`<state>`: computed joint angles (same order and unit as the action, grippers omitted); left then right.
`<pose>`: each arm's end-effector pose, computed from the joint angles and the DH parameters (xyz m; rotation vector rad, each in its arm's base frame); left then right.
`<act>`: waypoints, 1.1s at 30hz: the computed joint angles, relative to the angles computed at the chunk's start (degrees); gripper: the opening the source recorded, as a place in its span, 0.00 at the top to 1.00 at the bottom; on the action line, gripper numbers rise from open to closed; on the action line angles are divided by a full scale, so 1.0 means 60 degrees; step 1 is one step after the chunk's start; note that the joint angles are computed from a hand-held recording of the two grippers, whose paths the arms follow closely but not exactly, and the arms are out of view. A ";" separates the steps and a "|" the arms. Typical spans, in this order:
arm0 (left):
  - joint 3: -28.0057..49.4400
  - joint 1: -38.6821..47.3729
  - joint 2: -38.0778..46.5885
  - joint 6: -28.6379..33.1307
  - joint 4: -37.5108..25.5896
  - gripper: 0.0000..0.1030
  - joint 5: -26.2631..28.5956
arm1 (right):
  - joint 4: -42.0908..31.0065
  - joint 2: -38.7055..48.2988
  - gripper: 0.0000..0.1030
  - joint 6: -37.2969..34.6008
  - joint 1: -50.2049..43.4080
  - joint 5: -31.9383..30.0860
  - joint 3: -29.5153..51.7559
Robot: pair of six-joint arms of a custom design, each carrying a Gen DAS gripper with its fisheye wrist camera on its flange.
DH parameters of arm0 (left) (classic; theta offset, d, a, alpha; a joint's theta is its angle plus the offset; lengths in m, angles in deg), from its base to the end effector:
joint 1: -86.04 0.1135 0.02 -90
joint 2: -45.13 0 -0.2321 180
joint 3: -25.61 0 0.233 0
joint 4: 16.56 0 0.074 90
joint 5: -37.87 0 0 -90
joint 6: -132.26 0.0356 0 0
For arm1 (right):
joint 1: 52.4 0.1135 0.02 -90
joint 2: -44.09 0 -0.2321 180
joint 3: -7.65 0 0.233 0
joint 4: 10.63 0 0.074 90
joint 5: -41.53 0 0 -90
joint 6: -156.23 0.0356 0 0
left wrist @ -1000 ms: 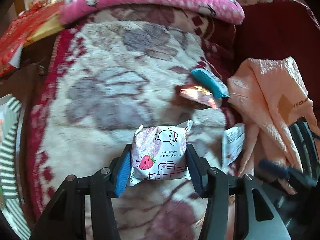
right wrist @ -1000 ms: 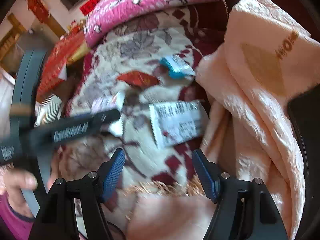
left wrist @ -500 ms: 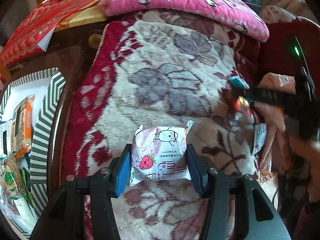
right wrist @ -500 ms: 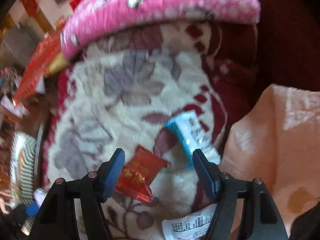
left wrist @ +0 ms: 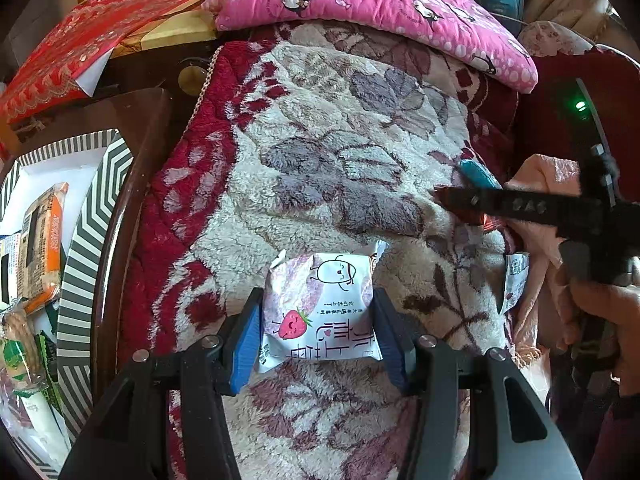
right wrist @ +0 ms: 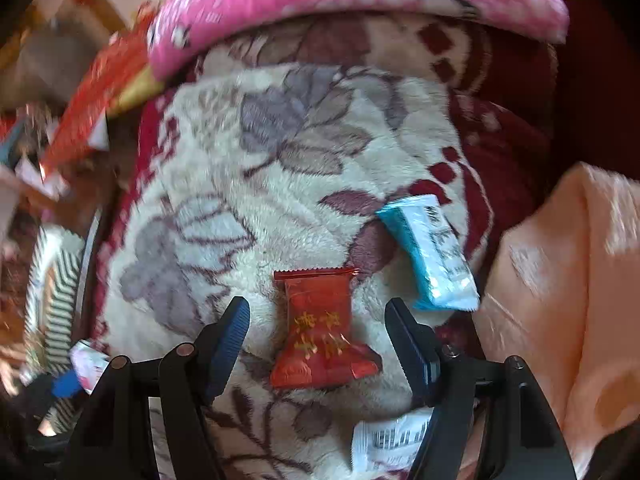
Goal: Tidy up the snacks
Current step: 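Grasp the red wrapped candy with the right gripper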
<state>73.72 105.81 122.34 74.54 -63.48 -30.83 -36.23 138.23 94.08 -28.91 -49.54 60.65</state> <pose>0.1908 0.0548 0.1225 0.3619 2.7213 -0.3161 0.2341 0.1025 0.0910 0.1001 2.7693 0.2704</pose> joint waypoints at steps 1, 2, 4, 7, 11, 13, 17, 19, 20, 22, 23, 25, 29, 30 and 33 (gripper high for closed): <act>-0.0006 0.0046 -0.0026 0.0042 -0.0004 0.50 -0.0014 | 0.0003 0.0154 0.29 -0.0141 0.0000 -0.0088 0.0038; -0.0021 0.0084 -0.0043 0.0086 0.0011 0.50 -0.0041 | 0.0059 0.0275 0.42 -0.0245 0.0016 -0.0132 0.0010; -0.0023 0.0173 -0.0003 0.0143 0.0031 0.50 -0.0096 | 0.0489 -0.0041 0.64 -0.0213 0.0063 0.0057 -0.0472; -0.0021 0.0304 0.0022 0.0171 0.0029 0.50 -0.0140 | 0.0678 -0.0833 0.65 -0.0129 0.0145 0.0048 -0.1143; -0.0154 0.0462 -0.0452 0.0288 -0.0128 0.50 -0.0130 | 0.0469 -0.2057 0.65 0.0169 0.0623 0.0318 -0.1842; -0.0221 0.0512 -0.0712 0.0360 -0.0226 0.50 -0.0159 | 0.0376 -0.2494 0.65 0.0403 0.0890 0.0419 -0.2032; -0.0360 0.0734 -0.1313 0.0587 -0.0481 0.50 -0.0140 | 0.0061 -0.3604 0.65 0.1238 0.1925 0.0915 -0.2479; -0.0411 0.0943 -0.1625 0.0753 -0.0649 0.50 -0.0078 | -0.0035 -0.3943 0.65 0.1684 0.2508 0.1280 -0.2594; -0.0400 0.1045 -0.1705 0.0830 -0.0739 0.50 -0.0037 | -0.0051 -0.4122 0.65 0.1948 0.2838 0.1508 -0.2657; -0.0370 0.1311 -0.1906 0.1032 -0.0949 0.50 0.0053 | -0.0112 -0.4228 0.65 0.2368 0.3443 0.1762 -0.2649; -0.0352 0.1438 -0.2006 0.1131 -0.1046 0.50 0.0076 | -0.0165 -0.4189 0.65 0.2478 0.3645 0.1867 -0.2591; -0.0281 0.1715 -0.2148 0.1349 -0.1258 0.50 0.0172 | -0.0307 -0.4162 0.65 0.2812 0.4150 0.2082 -0.2501; -0.0143 0.2277 -0.2430 0.1794 -0.1639 0.50 0.0381 | -0.0416 -0.4226 0.65 0.3319 0.4765 0.2278 -0.2426; -0.0121 0.2370 -0.2451 0.1881 -0.1698 0.50 0.0413 | -0.0461 -0.4231 0.65 0.3452 0.4944 0.2357 -0.2396; -0.0026 0.2751 -0.2489 0.2212 -0.1925 0.50 0.0548 | -0.0579 -0.4057 0.65 0.3712 0.5405 0.2544 -0.2184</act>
